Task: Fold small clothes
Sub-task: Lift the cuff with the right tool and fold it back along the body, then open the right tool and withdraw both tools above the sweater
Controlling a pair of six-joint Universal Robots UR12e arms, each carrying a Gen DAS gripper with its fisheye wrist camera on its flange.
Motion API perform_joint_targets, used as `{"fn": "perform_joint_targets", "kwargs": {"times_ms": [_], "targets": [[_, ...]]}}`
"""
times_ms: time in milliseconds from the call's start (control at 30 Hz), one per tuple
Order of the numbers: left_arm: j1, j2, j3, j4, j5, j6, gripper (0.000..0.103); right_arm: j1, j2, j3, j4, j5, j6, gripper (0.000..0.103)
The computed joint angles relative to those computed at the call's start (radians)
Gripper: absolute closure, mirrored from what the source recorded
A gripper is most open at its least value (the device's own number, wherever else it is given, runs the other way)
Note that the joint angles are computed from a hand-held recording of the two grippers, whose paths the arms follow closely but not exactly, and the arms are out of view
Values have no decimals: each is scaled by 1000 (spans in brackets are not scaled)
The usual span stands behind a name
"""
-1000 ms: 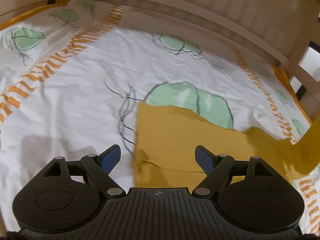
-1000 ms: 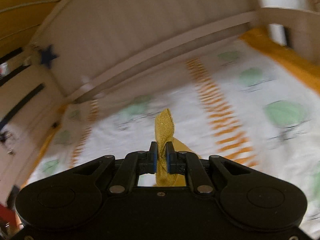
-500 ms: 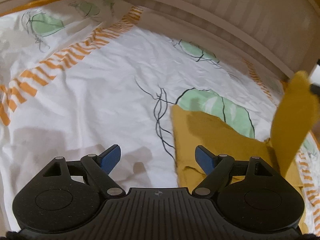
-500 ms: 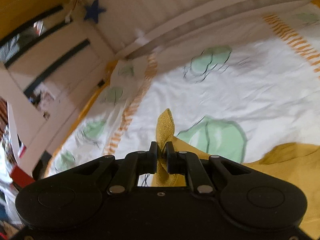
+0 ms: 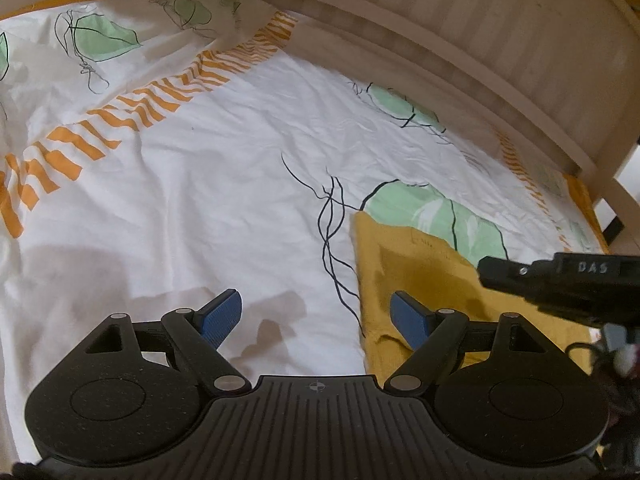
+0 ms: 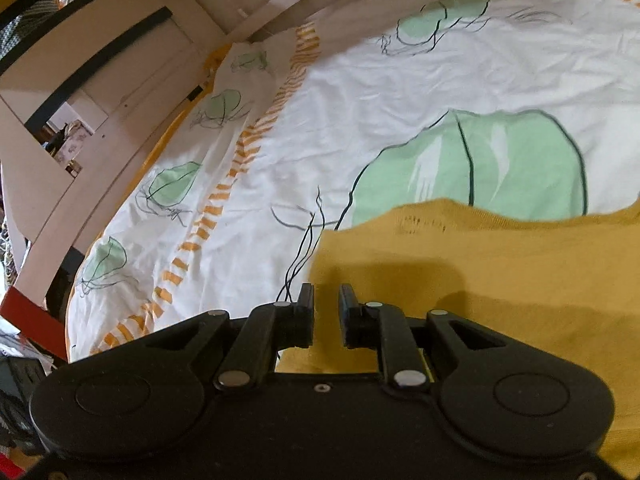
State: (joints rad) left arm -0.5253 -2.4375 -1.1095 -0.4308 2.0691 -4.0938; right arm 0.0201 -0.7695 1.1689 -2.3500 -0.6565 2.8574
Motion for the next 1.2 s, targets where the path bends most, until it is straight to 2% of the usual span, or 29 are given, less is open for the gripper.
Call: {"fn": "perform_joint_targets", "kwargs": {"times_ms": [67,167,267,400,467,533,700,733,767,867,1000,1200], "targets": [[0,0,1,-3,-1,-5,22,-6,1,4,-3,21,-8,72],[0,-2,11,-16,-1,-2,22,-19,-1,16,-53,34,18,54],[-4,-11,37,-34,-2,25,22,-35,-7,33,-105,23,31,54],[-9,-32,91,-59,-18,77,22,-67,-29,68,-171,-45,12,48],[-12,-50,129,-80,-21,117,22,-84,-39,91,-213,-79,5,42],[-14,-72,173,-102,-24,166,22,-99,-50,121,-273,-126,-7,40],[-15,-129,276,-172,-41,252,25,-127,-68,190,-417,-226,-50,25],[-15,-139,293,-181,-44,261,30,-131,-70,201,-436,-239,-57,21],[-15,-146,306,-189,-47,269,31,-135,-72,210,-448,-249,-63,14],[-14,-172,353,-229,-53,274,31,-145,-74,228,-445,-253,-69,4],[-10,-196,394,-257,-75,265,31,-153,-72,240,-414,-243,-71,0],[-6,-230,455,-311,-95,268,31,-162,-67,272,-481,-240,-80,0]]}}
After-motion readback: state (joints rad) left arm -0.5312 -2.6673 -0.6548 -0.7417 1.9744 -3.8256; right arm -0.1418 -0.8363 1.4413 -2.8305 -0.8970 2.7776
